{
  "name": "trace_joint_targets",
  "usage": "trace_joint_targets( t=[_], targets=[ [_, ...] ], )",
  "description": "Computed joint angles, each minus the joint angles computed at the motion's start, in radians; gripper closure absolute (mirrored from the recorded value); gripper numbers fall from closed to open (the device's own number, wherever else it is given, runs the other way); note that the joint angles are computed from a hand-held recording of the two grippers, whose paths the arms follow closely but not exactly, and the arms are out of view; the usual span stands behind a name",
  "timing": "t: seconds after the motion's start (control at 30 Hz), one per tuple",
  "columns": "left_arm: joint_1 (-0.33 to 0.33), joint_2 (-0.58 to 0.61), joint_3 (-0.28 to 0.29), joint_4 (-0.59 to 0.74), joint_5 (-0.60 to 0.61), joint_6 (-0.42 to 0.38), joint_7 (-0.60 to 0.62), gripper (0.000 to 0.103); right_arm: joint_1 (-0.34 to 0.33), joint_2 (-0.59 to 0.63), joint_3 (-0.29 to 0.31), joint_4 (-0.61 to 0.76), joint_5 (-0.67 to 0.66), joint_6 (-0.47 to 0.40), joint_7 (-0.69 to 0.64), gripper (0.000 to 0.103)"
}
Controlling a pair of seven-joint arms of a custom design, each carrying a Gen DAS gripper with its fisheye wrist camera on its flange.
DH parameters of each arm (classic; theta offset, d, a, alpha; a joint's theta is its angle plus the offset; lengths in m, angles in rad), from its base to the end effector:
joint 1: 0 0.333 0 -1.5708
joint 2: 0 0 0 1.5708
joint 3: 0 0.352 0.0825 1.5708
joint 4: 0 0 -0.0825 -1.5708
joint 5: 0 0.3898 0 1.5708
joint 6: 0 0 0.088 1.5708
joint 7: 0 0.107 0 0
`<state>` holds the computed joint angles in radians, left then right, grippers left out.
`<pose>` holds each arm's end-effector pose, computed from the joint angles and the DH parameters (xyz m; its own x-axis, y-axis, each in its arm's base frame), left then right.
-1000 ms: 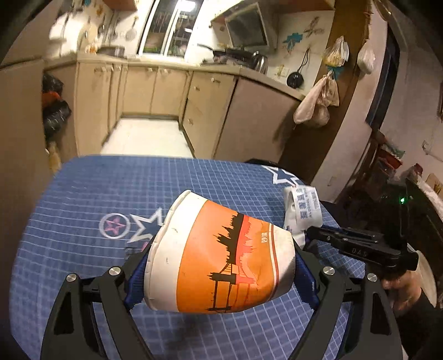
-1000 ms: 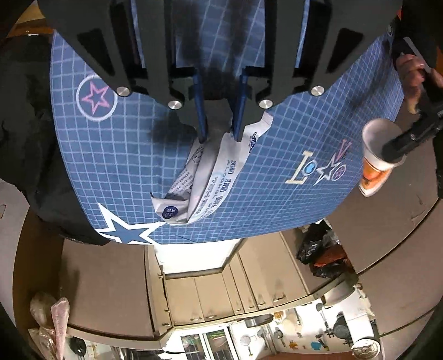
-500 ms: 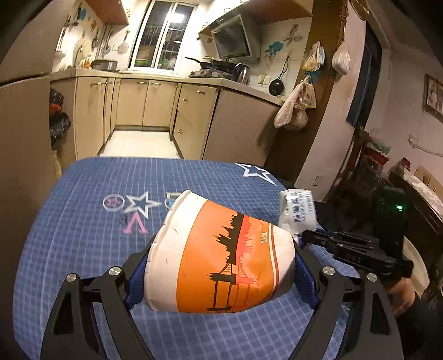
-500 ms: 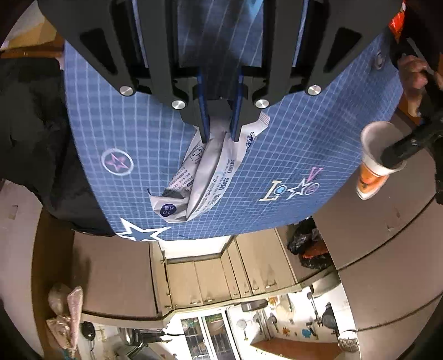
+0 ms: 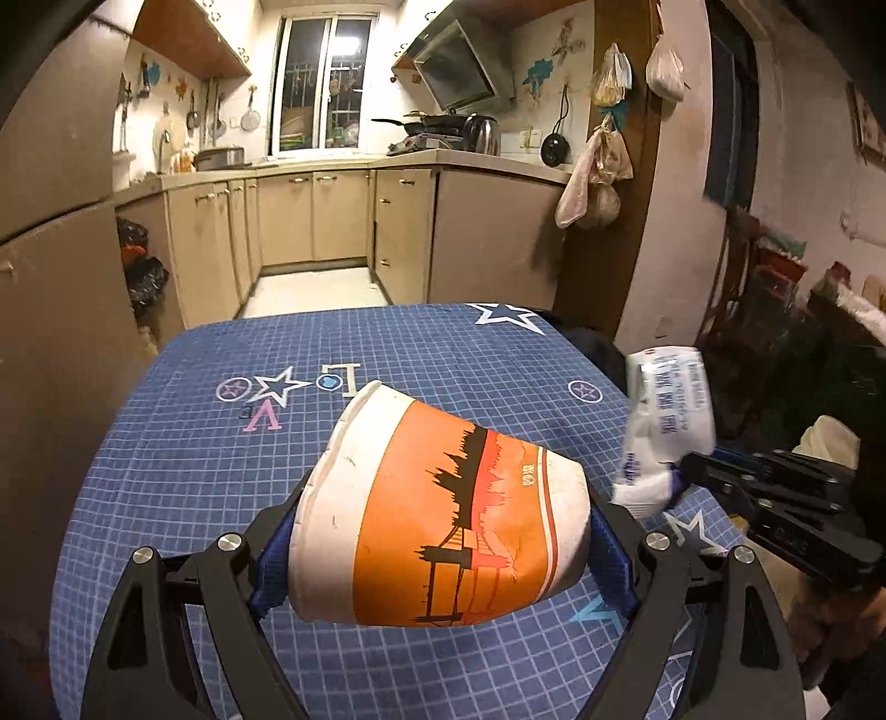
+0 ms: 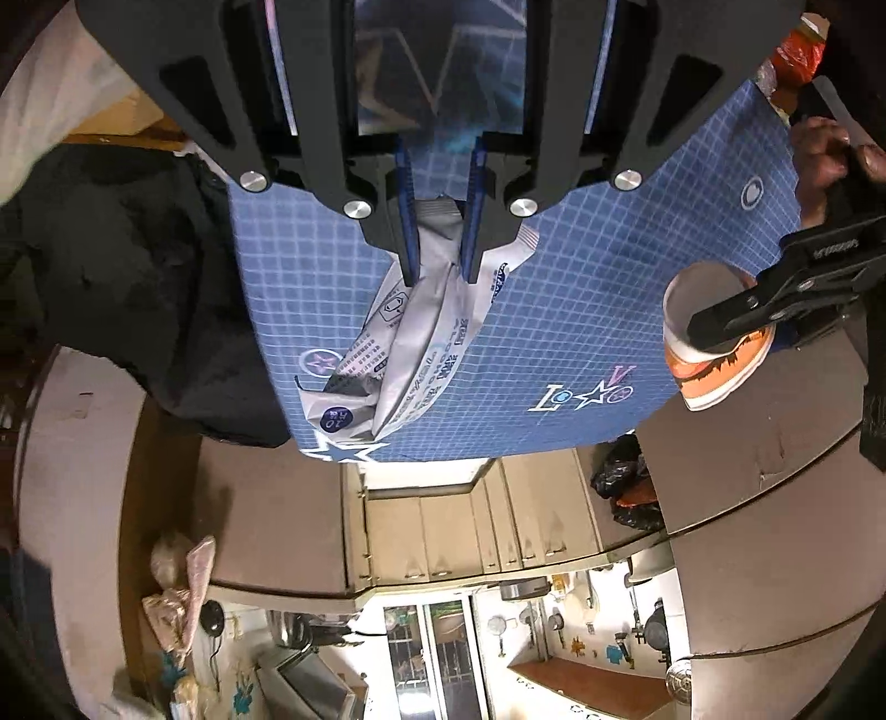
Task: Collect trash
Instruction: 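Carry the orange paper cup and white wipe packet over the white bucket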
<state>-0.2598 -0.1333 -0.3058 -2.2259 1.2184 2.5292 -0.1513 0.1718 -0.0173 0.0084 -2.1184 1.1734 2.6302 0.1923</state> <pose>0.4449 -0.3005 0.5005 0.2155 -0.9753 0.0488 -0.5403 -0.1607 -0.8260 0.5715 0.0813 0.4995 0.6396 -0.7610 -0.1091 -0.5213 -0.3250 -0.7891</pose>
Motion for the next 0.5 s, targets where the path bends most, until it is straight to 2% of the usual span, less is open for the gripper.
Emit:
trace_joint_targets(
  t=[0.17, 0.33, 0.5],
  targets=[
    [-0.043, 0.038, -0.035, 0.071, -0.037, -0.135, 0.062, 0.017, -0.010, -0.065, -0.023, -0.050, 0.059, 0.019, -0.058, 0.089],
    [-0.091, 0.094, -0.041, 0.164, -0.012, -0.190, 0.097, 0.017, -0.025, -0.120, -0.059, -0.081, 0.105, 0.038, -0.093, 0.089],
    [-0.152, 0.188, -0.030, 0.304, 0.022, -0.204, 0.147, 0.017, -0.052, -0.166, -0.099, -0.098, 0.133, 0.067, -0.126, 0.089]
  ],
)
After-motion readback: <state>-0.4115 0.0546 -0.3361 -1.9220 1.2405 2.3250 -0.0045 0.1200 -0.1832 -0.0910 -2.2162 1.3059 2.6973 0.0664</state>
